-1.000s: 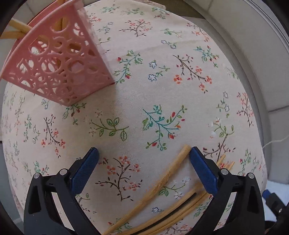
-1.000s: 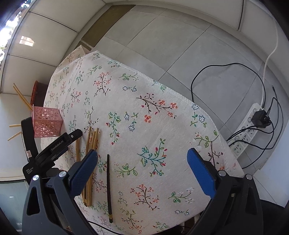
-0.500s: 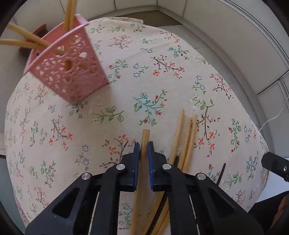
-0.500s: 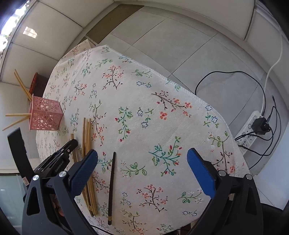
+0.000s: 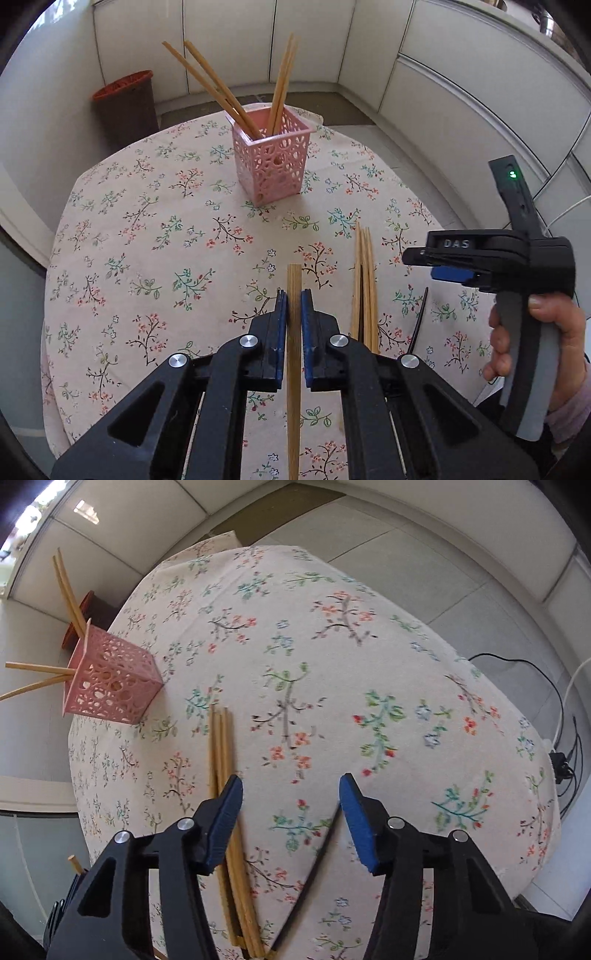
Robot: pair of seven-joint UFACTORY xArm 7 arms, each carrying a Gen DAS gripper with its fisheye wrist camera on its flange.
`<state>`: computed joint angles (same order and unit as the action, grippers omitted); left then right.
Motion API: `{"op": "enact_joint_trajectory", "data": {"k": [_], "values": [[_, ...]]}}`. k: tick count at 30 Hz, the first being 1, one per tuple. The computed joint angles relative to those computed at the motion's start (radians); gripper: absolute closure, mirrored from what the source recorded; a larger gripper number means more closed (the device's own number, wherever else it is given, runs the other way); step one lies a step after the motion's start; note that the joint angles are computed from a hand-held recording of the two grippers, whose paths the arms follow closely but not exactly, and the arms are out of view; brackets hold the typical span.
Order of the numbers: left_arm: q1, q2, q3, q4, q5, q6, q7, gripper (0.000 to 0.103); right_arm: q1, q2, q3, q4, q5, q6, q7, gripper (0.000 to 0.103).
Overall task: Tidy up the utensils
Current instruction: 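Close the left gripper on a wooden chopstick while the right gripper grasps another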
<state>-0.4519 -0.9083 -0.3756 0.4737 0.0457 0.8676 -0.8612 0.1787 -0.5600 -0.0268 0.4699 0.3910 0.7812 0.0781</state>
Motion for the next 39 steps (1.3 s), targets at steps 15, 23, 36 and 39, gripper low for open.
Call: {"op": "enact_joint_trajectory", "data": {"k": [15,23,36,39], "values": [[0.01,-0.034,0.042,-0.03,-0.038,-0.061,0.032,0.096,0.007,0.166,0.154,0.076,-0.271,-0.106,0.161,0.058],[0.017,-0.059,0.035,-0.026,-0.036,-0.037,0.026,0.096,0.112,0.101,0.012,0.018,-0.105,-0.136,0.01,0.096],[0.028,-0.177,-0.089,0.05,-0.009,0.028,-0.079,0.096,0.065,-0.532,-0.119,-0.129,0.042,0.127,-0.254,0.097],[0.035,-0.199,-0.134,0.078,0.001,0.055,-0.134,0.096,0.044,-0.633,-0.152,-0.122,0.048,0.203,-0.277,0.097]]}}
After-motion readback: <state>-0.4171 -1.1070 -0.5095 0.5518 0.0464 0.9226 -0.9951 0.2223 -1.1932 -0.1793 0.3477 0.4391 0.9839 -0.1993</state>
